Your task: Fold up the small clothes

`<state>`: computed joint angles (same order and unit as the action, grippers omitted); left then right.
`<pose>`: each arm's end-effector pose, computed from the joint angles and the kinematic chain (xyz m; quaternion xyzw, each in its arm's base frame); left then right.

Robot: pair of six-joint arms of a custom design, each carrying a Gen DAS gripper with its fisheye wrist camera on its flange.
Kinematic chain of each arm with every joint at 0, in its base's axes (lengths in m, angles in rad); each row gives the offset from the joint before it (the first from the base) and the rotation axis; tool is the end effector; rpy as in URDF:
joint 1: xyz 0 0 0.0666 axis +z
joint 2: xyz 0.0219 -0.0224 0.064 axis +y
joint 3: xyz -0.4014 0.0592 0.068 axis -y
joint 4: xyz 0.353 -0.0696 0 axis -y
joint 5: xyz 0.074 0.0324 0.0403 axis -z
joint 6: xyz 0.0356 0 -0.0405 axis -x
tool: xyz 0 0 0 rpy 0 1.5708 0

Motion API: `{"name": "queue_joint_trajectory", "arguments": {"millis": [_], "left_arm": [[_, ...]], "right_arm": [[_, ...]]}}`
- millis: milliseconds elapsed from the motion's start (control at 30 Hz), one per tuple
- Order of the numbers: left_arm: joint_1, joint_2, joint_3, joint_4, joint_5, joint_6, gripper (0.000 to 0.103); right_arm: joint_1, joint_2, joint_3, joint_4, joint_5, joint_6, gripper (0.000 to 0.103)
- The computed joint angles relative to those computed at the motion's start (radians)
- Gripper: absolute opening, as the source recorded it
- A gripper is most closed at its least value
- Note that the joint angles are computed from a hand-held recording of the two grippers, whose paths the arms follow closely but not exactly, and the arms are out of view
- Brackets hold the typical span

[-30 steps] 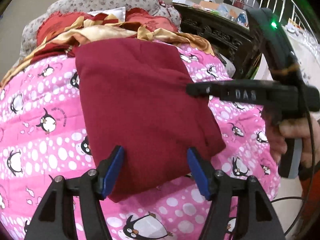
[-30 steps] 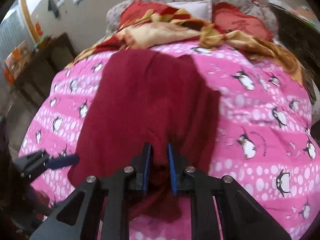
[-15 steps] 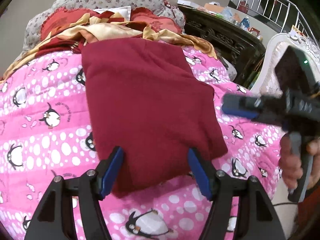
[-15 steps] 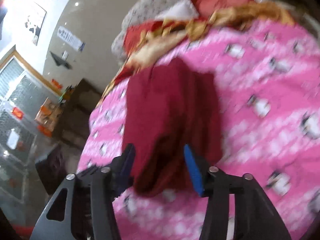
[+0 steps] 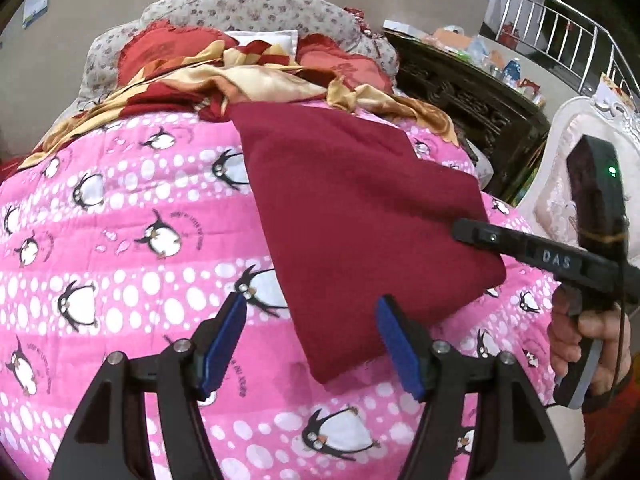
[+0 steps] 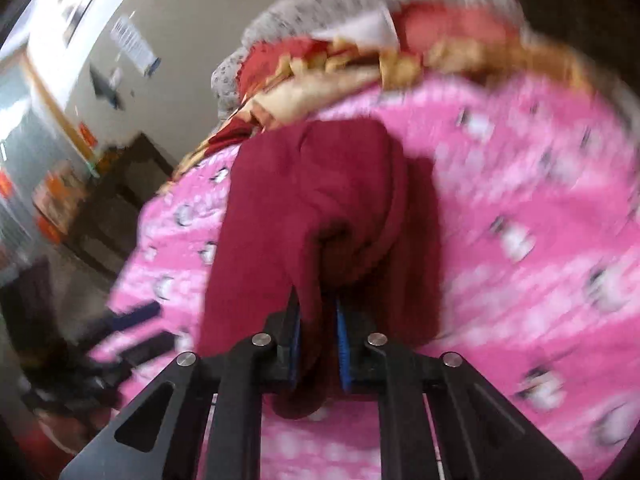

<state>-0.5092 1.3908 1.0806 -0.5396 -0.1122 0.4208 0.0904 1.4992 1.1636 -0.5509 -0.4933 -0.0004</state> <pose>0.3730 -0.2041 0.3476 0.0215 0.9342 -0.1110 0.3383 0.4574 0.0580 0.3378 -0.1229 0.9089 0.2445 0.3146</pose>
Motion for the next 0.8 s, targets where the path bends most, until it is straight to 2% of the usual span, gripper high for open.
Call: {"name": "queue_joint_trajectory", "arguments": {"millis": [133,167,200,233,267,300,400,533,633,733,800], "left_arm": [[-0.015,0.065,0.034,0.010,0.012,-0.003,0.071],[-0.018,0.087,0.047,-0.002,0.012,-0.003,0.071],[-0.020,0.102,0.055,-0.009,0.013,-0.004,0.071],[-0.022,0.109,0.057,-0.007,0.014,-0.004,0.071],[-0.023,0.116,0.057,-0.003,0.012,-0.003,0.071],[-0.022,0.122,0.059,-0.004,0.013,-0.003,0.071],[-0.015,0.128,0.058,0.005,0.022,0.001,0.071],[-0.012,0.129,0.059,-0.001,0.015,-0.002,0.071],[-0.010,0.130,0.059,-0.009,0.016,-0.011,0.071],[-0.007,0.133,0.056,-0.005,0.025,-0.004,0.071],[-0.009,0.137,0.057,-0.003,0.023,0.000,0.071]], "right_arm": [[0.025,0.026,-0.026,0.014,0.163,0.054,0.024],[0.024,0.035,-0.035,0.022,0.168,0.050,0.024],[-0.004,0.035,-0.048,0.018,0.135,0.055,0.025],[-0.020,0.035,-0.050,0.021,0.101,0.037,0.030],[-0.040,0.032,-0.047,0.016,0.077,0.030,0.043],[-0.054,0.029,-0.039,0.007,0.066,0.008,0.046],[-0.099,0.031,-0.008,-0.018,-0.022,-0.044,0.047],[-0.078,0.023,0.028,0.005,-0.015,-0.077,0.047],[-0.091,0.032,0.050,0.044,-0.109,-0.153,0.049],[-0.088,0.085,0.114,0.036,-0.088,-0.210,0.053],[-0.075,0.137,0.170,0.012,-0.058,-0.198,0.053]]}}
